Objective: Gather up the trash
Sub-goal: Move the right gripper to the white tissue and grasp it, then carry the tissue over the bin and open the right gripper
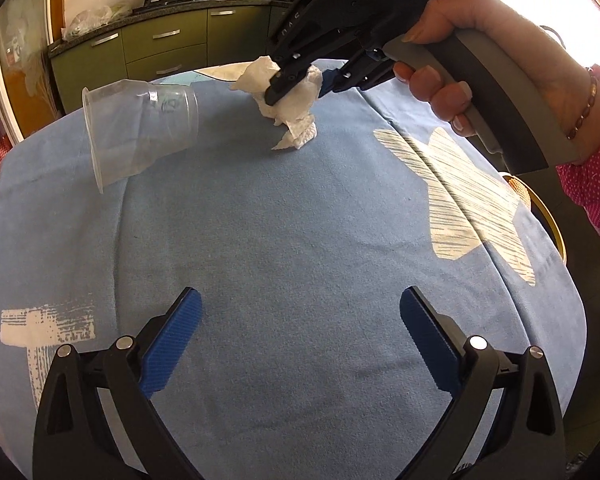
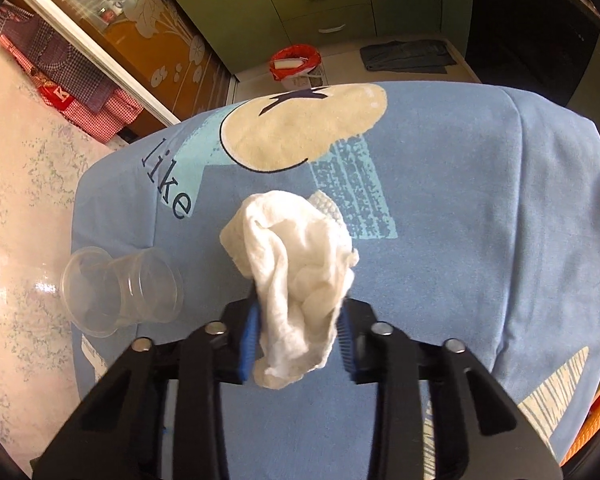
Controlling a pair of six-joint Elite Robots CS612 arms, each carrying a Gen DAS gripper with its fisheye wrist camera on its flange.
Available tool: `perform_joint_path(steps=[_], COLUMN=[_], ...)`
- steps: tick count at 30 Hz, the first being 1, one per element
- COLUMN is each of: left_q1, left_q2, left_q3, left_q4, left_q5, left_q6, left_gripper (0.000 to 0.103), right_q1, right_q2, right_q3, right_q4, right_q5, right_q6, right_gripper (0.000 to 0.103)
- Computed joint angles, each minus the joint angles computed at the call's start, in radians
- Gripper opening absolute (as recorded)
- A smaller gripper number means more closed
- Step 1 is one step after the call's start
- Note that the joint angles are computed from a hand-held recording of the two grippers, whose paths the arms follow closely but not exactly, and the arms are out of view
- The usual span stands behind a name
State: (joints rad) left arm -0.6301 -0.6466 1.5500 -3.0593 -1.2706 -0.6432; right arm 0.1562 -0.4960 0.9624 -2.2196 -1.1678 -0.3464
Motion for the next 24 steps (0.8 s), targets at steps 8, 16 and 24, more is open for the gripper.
perform_joint_path(steps=[8, 16, 24], left_q1=[-0.005, -0.01, -0.011], left_q2=[0.0, 0.003, 0.006], left_q3=[-0.001, -0.007, -0.01], left_q4=[0.006, 0.018, 0.018], left_q5=[0.01, 0.023, 0.028], left_q6=[0.006, 0.008, 0.004], left_gripper=[0.098, 0.098, 0.098], right_q1=[-0.023, -0.102, -0.225], right_q2=[-0.066, -0.199, -0.331], right_q3=[0.105, 0.312, 0.538], right_q4=[-0.093, -0.24, -0.478], right_q5=[0.041, 0.152, 0.191], right_q6=[-0.05, -0.089, -0.06], right_gripper=[0.011, 0.011, 0.012])
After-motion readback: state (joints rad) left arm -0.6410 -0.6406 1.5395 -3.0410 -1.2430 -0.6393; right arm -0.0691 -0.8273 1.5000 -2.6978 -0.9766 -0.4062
